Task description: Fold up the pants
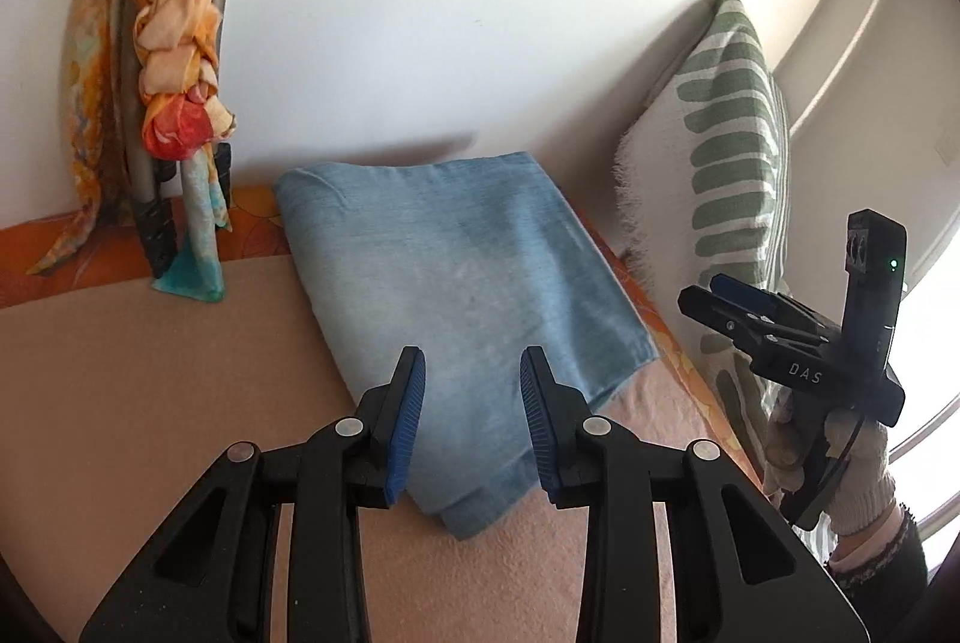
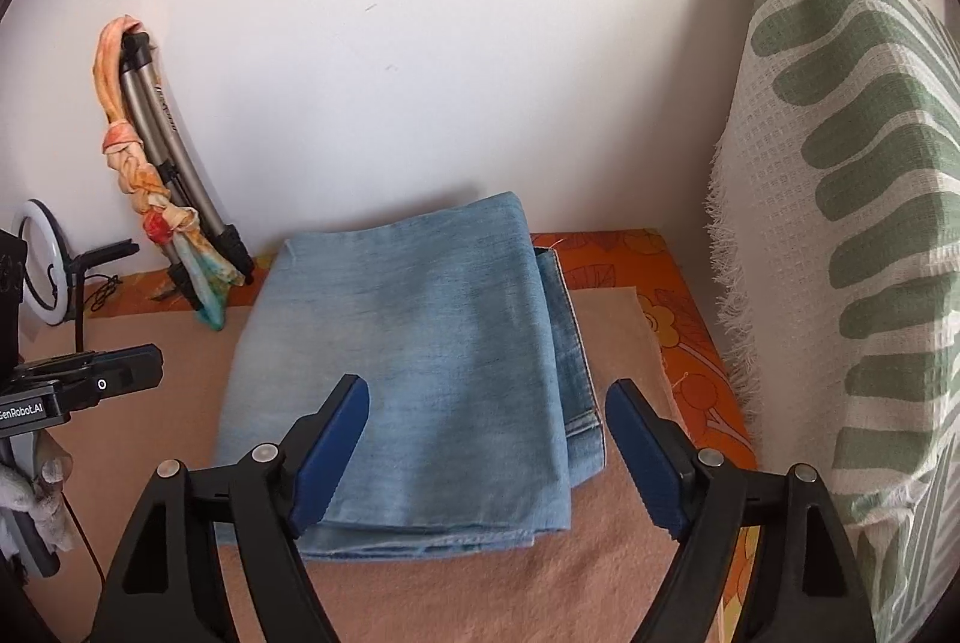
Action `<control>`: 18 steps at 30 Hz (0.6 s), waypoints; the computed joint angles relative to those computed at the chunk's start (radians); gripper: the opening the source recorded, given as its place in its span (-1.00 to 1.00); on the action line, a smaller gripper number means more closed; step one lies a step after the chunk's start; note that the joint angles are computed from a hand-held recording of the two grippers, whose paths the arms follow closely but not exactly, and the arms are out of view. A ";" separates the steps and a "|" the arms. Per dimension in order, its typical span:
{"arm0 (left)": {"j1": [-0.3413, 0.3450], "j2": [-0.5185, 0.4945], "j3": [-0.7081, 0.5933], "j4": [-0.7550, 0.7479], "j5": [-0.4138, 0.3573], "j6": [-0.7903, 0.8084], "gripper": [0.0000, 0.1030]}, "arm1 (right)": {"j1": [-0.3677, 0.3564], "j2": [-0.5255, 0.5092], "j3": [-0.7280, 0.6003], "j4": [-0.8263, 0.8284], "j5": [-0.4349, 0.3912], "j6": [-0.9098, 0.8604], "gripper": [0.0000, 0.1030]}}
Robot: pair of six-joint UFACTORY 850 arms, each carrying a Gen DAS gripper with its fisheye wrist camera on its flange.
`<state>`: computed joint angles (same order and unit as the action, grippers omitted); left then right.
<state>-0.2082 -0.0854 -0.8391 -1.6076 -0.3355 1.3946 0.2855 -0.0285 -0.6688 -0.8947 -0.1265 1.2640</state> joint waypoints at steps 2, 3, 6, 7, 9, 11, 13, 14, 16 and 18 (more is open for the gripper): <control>-0.019 0.054 0.030 0.020 0.011 -0.013 -0.40 | 0.021 0.041 0.021 -0.027 -0.031 0.040 0.65; -0.029 0.072 0.038 0.035 0.017 -0.027 -0.40 | 0.031 0.065 0.030 -0.006 -0.044 0.026 0.67; -0.052 0.155 0.088 0.058 0.040 -0.037 -0.25 | 0.072 0.136 0.058 0.033 -0.094 0.016 0.70; -0.063 0.190 0.110 0.070 0.053 -0.041 -0.23 | 0.085 0.152 0.063 0.031 -0.111 0.026 0.71; -0.074 0.238 0.138 0.107 0.062 -0.068 -0.21 | 0.122 0.190 0.074 0.035 -0.155 0.039 0.73; -0.088 0.297 0.175 0.161 0.068 -0.111 -0.18 | 0.166 0.228 0.085 0.031 -0.202 0.062 0.74; -0.098 0.345 0.203 0.214 0.073 -0.153 -0.08 | 0.216 0.268 0.096 0.034 -0.245 0.084 0.74; -0.108 0.376 0.221 0.244 0.082 -0.177 0.02 | 0.238 0.283 0.100 0.035 -0.264 0.095 0.74; -0.127 0.439 0.257 0.302 0.099 -0.217 0.09 | 0.291 0.313 0.106 0.033 -0.313 0.129 0.75; -0.141 0.488 0.282 0.369 0.111 -0.271 0.18 | 0.348 0.345 0.113 0.024 -0.355 0.171 0.75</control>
